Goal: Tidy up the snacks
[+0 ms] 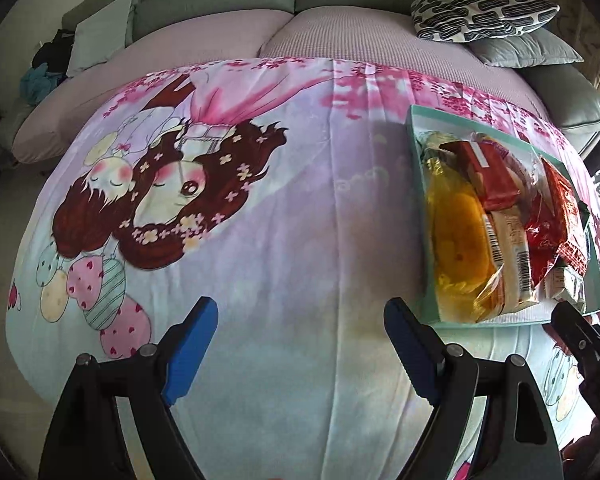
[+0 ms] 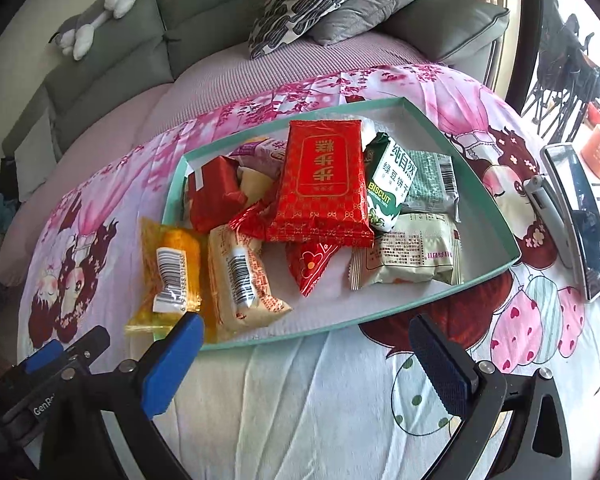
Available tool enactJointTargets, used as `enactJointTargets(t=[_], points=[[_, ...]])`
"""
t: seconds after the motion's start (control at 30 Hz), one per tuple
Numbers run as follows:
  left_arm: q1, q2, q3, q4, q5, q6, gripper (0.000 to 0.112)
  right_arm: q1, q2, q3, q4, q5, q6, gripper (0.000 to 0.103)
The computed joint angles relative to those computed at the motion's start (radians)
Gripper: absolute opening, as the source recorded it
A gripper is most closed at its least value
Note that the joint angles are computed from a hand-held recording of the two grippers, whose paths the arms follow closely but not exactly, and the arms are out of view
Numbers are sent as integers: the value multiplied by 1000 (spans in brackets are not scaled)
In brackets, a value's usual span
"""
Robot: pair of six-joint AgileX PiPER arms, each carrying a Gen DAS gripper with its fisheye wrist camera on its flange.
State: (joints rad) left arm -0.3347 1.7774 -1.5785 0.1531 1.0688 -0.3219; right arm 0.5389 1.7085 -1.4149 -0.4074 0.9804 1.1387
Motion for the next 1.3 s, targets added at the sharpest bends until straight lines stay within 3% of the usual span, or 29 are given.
enactJointTargets(t=[0.5, 0.73, 1.3], points=[[17, -36, 74, 68, -37, -45, 86, 115, -6, -8, -196, 40, 85, 103], [14, -29, 84, 105, -64, -51, 90, 89, 39, -33, -138, 79, 16, 103], [11, -1, 51, 72, -34, -18, 90, 88, 63, -48, -95, 37, -39, 103]])
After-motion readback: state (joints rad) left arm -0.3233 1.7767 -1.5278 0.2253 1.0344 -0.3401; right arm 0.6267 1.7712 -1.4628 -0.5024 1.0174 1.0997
